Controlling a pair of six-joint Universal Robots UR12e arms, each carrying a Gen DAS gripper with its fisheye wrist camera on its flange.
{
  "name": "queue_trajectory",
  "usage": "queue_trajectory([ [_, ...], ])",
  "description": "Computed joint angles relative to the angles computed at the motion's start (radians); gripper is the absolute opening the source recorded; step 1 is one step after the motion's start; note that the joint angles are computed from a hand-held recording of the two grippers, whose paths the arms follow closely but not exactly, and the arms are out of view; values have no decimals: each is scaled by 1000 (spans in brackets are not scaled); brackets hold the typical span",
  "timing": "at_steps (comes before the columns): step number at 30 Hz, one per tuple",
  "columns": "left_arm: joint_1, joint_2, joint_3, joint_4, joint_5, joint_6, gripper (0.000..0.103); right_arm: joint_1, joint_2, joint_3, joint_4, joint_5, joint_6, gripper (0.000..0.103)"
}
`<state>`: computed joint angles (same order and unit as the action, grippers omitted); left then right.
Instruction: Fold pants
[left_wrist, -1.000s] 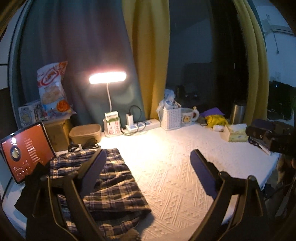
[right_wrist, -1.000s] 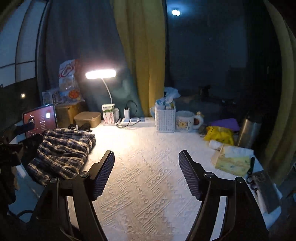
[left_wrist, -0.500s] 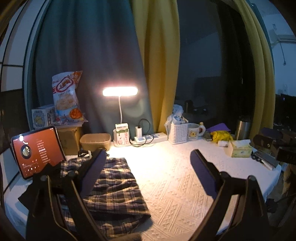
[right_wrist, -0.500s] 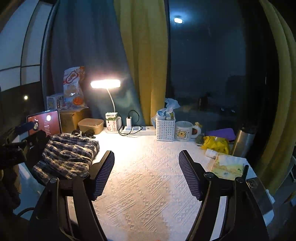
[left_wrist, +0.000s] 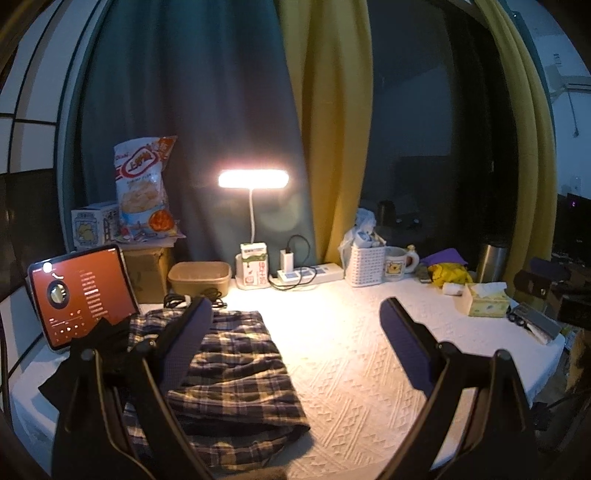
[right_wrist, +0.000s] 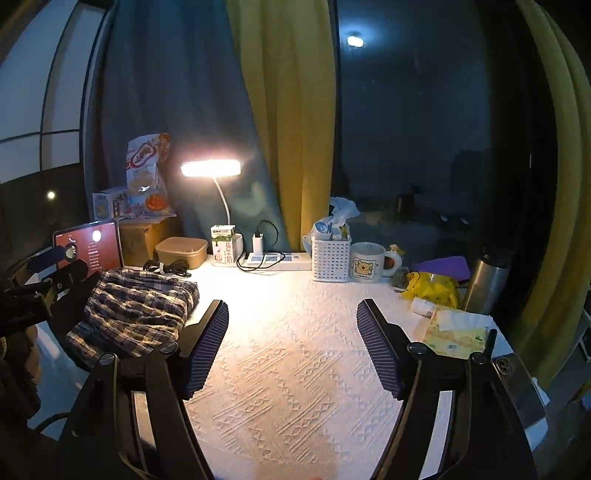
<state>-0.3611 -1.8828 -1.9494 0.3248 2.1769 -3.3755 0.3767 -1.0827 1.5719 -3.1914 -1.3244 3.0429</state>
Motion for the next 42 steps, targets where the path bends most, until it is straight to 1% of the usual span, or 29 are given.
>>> queue_trajectory([
  [3, -4, 1, -1, -29, 42, -30, 93, 1, 3, -2, 5, -1, -4, 75],
  [5, -4, 2, -5, -35, 53, -42, 93, 0, 7, -5, 12, 1, -6, 75],
  [14, -1, 5, -15, -26, 48, -45, 93, 8, 10, -5, 21, -6, -20, 75],
  [21, -5, 3, -14, -12, 63, -47, 93, 8, 11, -6, 21, -5, -20, 75],
  [42, -6, 0, -12, -6, 55, -36, 93, 8, 9, -1, 9, -11, -16, 75],
])
